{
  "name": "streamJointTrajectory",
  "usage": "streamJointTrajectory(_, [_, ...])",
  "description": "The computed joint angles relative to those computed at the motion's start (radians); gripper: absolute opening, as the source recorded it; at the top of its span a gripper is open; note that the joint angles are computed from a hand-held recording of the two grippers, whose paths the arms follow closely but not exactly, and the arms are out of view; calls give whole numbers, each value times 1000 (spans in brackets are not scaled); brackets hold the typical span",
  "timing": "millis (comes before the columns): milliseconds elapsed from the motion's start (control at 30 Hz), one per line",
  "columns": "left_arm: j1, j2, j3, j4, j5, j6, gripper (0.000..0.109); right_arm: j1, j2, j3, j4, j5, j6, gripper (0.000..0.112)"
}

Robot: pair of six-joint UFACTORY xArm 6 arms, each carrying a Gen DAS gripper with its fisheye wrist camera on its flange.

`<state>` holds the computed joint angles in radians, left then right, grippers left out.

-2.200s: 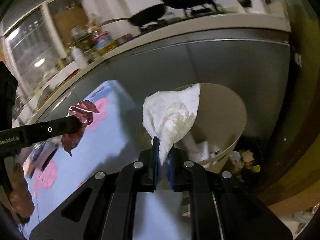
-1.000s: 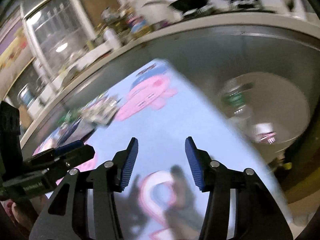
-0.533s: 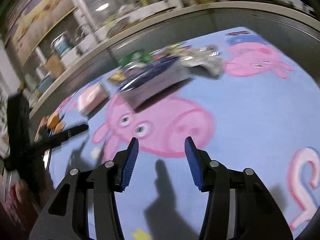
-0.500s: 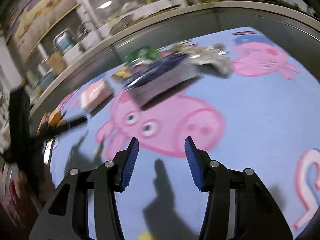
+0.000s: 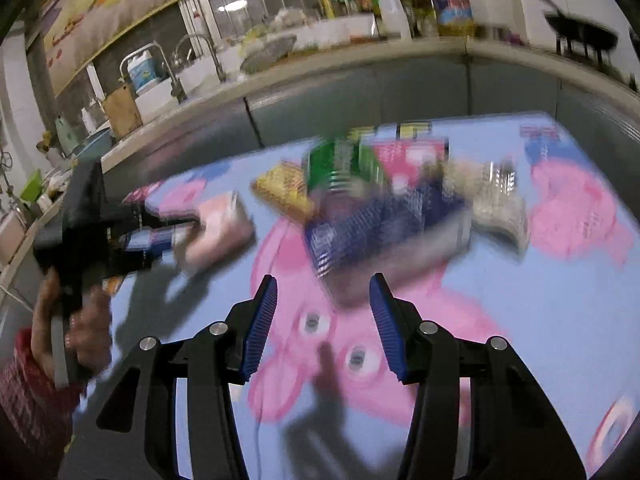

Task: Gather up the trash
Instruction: 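Grasp the pink paper cup with the left gripper while the right grasps the yellow box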

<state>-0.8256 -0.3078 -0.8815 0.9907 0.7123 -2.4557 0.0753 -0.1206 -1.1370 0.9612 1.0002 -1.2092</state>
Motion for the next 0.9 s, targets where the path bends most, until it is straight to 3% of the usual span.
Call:
streamJointTrajectory(100, [4,-6,18,98,-38,-82,10,64,93,-160,-13,-32,63,52])
streamJointTrajectory(200, [-22,-40,50,184,-23,-184,3,149,196,-326,-107,-13,164,54])
streamJointTrajectory(367, [-153,-82,61,151,138,-213,3,325,419,-653,-399,141,268,53])
streamJointTrajectory(467, [-257,-79,47,122,227,-222,3,410,527,-773,-602,152,336,56])
streamJointTrajectory(533, [-323,-57,21,96,285,-203,3,440,538,-763,-684,100,351,66])
streamJointTrajectory(567, [-339,-47,9,82,296,-187,3,452,565,-798,-713,130,352,71])
streamJointTrajectory(700, [-401,-11,-25,36,331,-161,3,484,568,-759,-827,84,379,70])
streamJointTrajectory(833, [-453,-7,-33,25,387,-191,3,472,508,-676,-768,75,332,65])
streamJointTrajectory(900, [-462,-11,-36,18,406,-196,3,456,417,-565,-687,91,244,63])
